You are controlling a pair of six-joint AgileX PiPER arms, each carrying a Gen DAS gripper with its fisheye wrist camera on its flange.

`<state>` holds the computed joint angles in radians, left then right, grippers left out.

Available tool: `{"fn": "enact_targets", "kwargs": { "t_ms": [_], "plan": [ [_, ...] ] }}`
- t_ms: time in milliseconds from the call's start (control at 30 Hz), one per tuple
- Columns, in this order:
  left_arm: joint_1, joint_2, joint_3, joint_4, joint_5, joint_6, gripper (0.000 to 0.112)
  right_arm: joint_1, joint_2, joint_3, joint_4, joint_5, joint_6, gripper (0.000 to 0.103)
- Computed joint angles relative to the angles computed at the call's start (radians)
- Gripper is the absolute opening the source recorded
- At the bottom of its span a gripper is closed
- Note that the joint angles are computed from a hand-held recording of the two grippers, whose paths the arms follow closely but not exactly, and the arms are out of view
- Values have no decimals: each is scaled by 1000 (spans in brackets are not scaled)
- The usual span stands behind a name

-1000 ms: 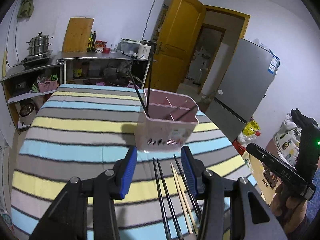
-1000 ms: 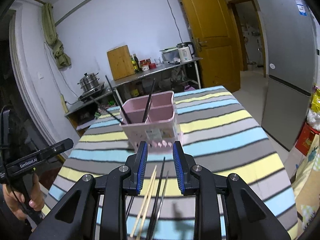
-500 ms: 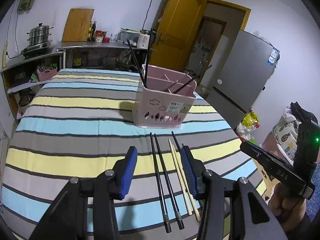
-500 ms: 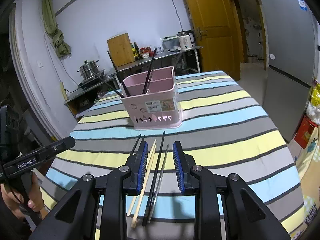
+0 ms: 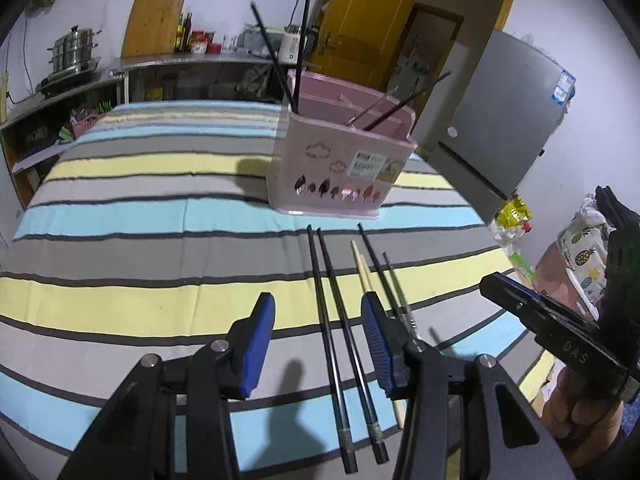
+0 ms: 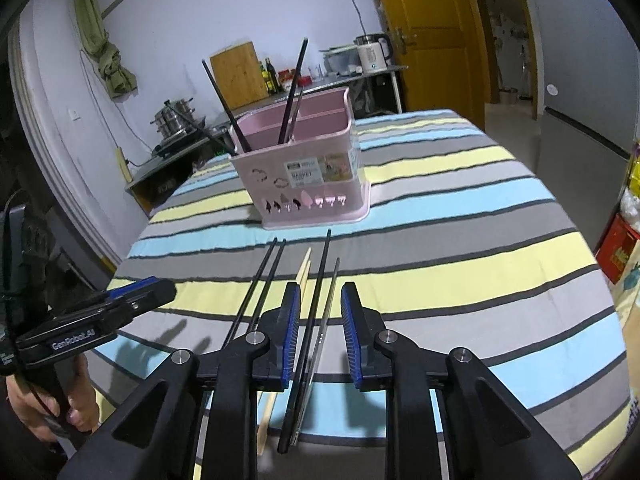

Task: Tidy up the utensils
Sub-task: 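Move both open grippers back toward the remaining chopsticks, then close the left gripper on a black chopstick while the right gripper grasps another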

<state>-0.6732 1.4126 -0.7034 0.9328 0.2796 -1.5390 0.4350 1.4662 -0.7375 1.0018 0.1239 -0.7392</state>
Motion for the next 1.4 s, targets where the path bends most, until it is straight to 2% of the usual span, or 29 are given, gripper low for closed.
{"fn": "enact_targets", "kwargs": {
  "t_ms": [200, 433, 600, 867, 1000, 1067, 1200, 1400],
  "plan": [
    [68, 147, -92, -231, -47, 278, 40, -9, 103, -49, 93, 16, -95, 17],
    [127, 285, -213, -518, -42, 614, 33, -22, 212, -138, 28, 41, -35, 14],
    [140, 346, -277, -613, -21, 730, 31, -24, 282, -202, -76, 58, 68, 11],
    [123, 377, -310, -519, 5, 660, 29, -24, 348, -269, -177, 83, 170, 11],
    [103, 391, -332, -426, 39, 582, 27, -13, 373, -306, -346, 95, 332, 10],
    [92, 394, -338, -385, 58, 551, 25, -12, 375, -311, -407, 101, 391, 6],
    [104, 382, -321, -402, 50, 567, 11, -23, 356, -298, -441, 117, 412, 6],
    [129, 337, -262, -445, 23, 594, 10, -48, 350, -306, -488, 154, 449, 6]
  ]
}}
